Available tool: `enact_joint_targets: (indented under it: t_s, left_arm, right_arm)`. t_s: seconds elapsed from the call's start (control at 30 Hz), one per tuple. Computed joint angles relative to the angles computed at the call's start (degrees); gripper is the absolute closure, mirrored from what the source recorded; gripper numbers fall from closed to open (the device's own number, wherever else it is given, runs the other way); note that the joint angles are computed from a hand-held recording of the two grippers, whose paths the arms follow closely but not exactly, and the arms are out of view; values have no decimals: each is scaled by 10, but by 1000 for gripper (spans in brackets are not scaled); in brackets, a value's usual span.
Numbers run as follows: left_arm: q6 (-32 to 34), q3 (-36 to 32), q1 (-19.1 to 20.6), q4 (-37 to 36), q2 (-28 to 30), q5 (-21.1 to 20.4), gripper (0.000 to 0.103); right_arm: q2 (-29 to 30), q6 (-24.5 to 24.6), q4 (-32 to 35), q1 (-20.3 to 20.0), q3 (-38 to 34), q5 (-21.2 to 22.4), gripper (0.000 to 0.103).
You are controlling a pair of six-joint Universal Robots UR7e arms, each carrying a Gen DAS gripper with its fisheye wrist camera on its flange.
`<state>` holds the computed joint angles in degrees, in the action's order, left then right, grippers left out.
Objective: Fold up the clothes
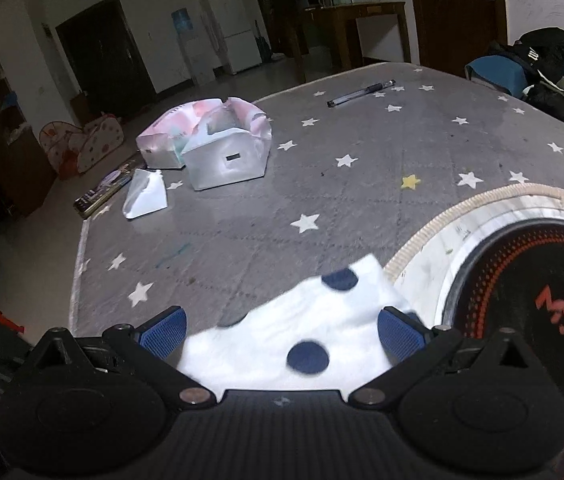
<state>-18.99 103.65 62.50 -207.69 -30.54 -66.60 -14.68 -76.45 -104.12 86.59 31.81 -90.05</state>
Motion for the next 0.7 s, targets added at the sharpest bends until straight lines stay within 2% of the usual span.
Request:
enact_joint_targets:
  t_s: [0.1,0.17,0.3,0.37,0.53,0.7]
  left_arm:
    - [-1,1,0,-1,0,0,33]
    - [-2,2,-1,0,-1,0,33]
    - [-1,3,-2,0,-1,3,33]
    - [1,2,-1,2,-1,3,32]
    - [3,1,-5,3,1,12,31]
    - [1,7,-13,6,-2,35,31]
  right_arm:
    - [18,4,-7,5,-20,-11,0]
    - [19,5,-17,6,-21,-2,0]
    - [-12,-17,-59,2,18,38,0]
    - [-32,-33,-80,0,42,44,0]
    - [-67,-71,-130,-11,94,8,0]
    - [-47,-23,-103,-28,46,-18,0]
